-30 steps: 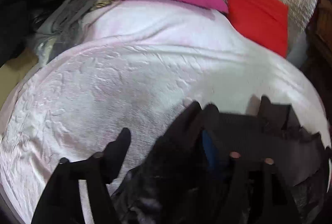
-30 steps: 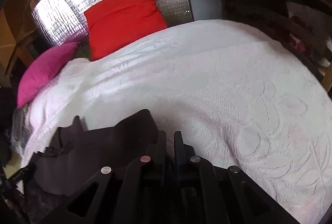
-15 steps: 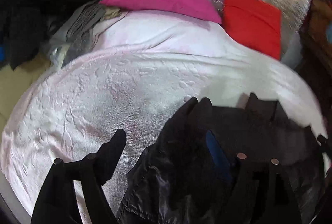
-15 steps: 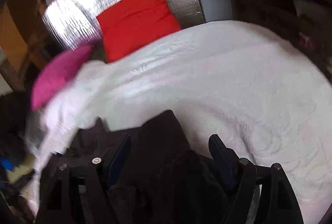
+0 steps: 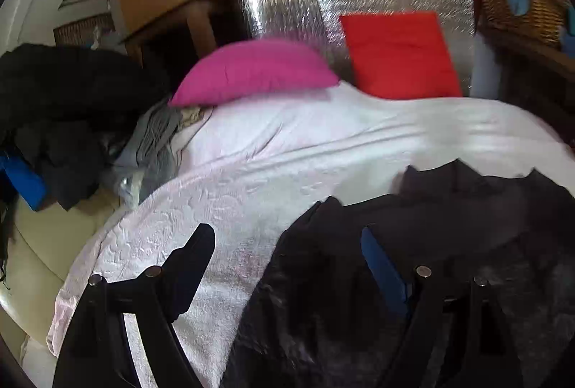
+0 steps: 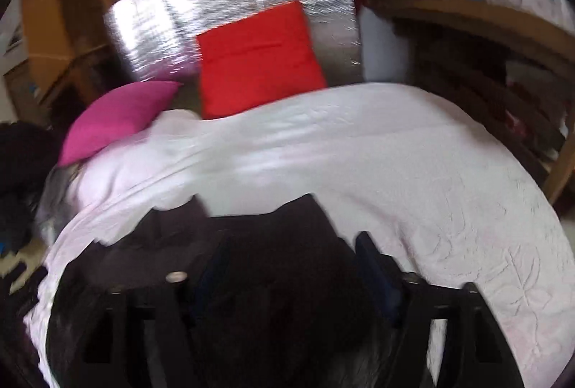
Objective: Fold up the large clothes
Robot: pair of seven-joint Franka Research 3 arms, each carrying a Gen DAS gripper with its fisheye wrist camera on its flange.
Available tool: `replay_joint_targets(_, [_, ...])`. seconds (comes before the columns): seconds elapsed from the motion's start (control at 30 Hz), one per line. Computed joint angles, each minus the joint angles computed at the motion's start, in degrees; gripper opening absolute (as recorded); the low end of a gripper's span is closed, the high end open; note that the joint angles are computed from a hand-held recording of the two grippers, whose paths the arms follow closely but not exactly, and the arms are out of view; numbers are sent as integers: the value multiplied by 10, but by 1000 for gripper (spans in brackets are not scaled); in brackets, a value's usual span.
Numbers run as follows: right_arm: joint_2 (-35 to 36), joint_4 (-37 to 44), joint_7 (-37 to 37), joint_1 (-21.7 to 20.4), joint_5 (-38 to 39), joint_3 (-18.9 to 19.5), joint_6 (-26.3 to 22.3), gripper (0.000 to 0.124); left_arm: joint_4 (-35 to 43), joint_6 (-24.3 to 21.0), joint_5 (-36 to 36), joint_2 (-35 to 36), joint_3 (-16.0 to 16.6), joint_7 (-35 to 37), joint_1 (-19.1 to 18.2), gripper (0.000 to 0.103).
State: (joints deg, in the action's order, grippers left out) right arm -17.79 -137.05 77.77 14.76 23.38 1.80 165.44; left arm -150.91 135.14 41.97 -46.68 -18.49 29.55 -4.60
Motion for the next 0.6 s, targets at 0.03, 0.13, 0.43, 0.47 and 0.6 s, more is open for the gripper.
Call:
replay_joint_targets(0.03, [-13, -10, -10, 8, 6, -3, -7, 53, -1, -2, -4, -7, -2, 1, -7, 84])
replay_joint_targets(0.13, [-40, -34, -27, 20, 9, -4, -31, 42, -10, -6, -18, -26, -6, 4, -28, 84])
replay_joint_targets(0.43, [-133, -128, -55, 43, 60, -10, -111, 42, -25, -34, -43, -58, -30, 0, -69, 84])
replay_joint_targets(0.47, [-137, -136, -47, 36, 51, 0, -110, 42, -28, -38, -46, -61, -31, 0, -75, 84])
replay_joint_targets(0.6, [-129, -144, -27, 30, 40, 3, -114, 43, -42, -54, -70, -70, -32, -11, -98, 84])
